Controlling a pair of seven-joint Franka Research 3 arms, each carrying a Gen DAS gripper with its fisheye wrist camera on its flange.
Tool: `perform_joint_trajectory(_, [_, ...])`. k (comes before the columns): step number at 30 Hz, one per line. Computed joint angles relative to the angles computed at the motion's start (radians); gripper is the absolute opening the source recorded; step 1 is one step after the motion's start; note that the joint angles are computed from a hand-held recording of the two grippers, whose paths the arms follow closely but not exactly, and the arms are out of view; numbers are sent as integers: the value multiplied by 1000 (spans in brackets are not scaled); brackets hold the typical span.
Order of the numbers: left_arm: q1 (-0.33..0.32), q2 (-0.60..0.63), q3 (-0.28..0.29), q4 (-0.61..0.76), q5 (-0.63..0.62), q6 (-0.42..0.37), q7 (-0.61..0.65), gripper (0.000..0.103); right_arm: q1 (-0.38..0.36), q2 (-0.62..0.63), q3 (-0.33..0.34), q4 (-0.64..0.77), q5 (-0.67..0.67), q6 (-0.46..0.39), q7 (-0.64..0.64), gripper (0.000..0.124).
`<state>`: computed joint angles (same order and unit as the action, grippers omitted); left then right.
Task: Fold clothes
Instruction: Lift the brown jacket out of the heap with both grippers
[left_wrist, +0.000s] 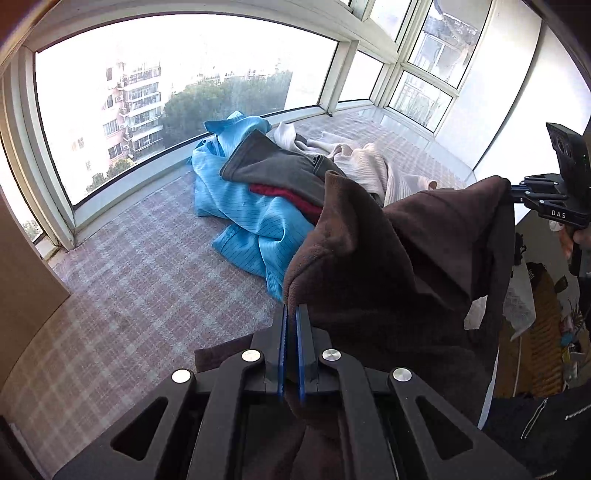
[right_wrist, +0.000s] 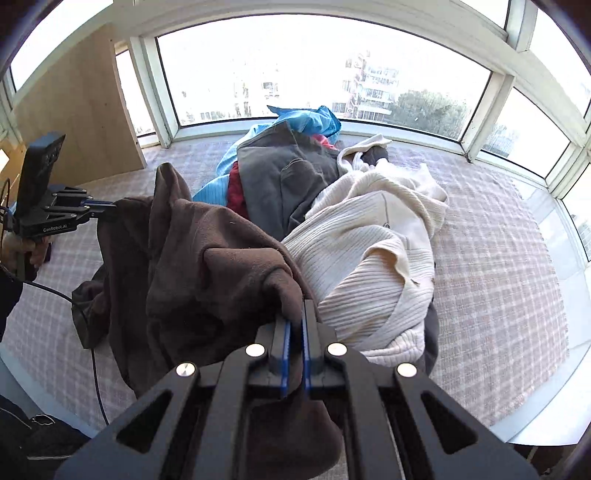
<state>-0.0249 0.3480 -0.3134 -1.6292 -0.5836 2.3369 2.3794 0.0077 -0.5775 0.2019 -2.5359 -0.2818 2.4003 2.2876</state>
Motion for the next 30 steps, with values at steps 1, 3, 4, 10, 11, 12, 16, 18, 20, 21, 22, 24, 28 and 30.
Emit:
perform_joint_trajectory(1, [0,1,-3,12,-3,-4,1,4,-11,-30,-2,3,-13,-30,-3,5])
perform_joint_trajectory(3, [-11,32,-7,60,4,-16,-9,4,-36,-69,-19,4,-30,-62,-16,5])
perform_joint_trajectory(4, [-35,73,3,101,49,-11,-44,4,-53,-78,-32,3,-35,-66,-24,5])
perform_joint_trajectory(10, [-122,276,25,321,296,-27,-210,4,-145,124,-104,42,-96,-86,-78,22])
perform_joint_trajectory(11, [-111,279,14,316,306,-24,-205,5,-143,146,-118,43,-93,-83,-90,22])
perform_joint_trajectory(12, [-102,279,5,308,315,-19,-198,7,-157,155,-114,35,-86,-68,-109,22])
perform_joint_trajectory(16, [-81,258,-4,287,364,3,-162,15,-119,91,-74,44,-209,-132,-114,40])
perform_joint_trajectory(18, [-77,260,-6,299,381,0,-146,12,-100,82,-83,54,-220,-108,-157,45])
perform_joint_trajectory(20, [-75,276,-22,331,386,-21,-106,12,-81,88,-95,64,-214,-66,-213,45])
perform_joint_trajectory(21, [-83,287,-23,349,398,-33,-90,13,-71,95,-100,68,-206,-46,-246,45])
perform_joint_trajectory(22, [-91,301,-23,367,407,-44,-79,13,-67,114,-91,83,-210,-57,-273,46])
perform_joint_trajectory(24, [-110,338,-21,420,423,-83,-67,13,-59,142,-73,107,-233,-84,-319,46])
perform_joint_trajectory(28, [-142,399,-10,506,449,-142,-68,13,-17,171,-101,122,-195,-78,-451,46])
perform_joint_trajectory(30, [-136,412,-20,527,432,-164,-65,13,-7,194,-110,136,-175,-85,-501,46])
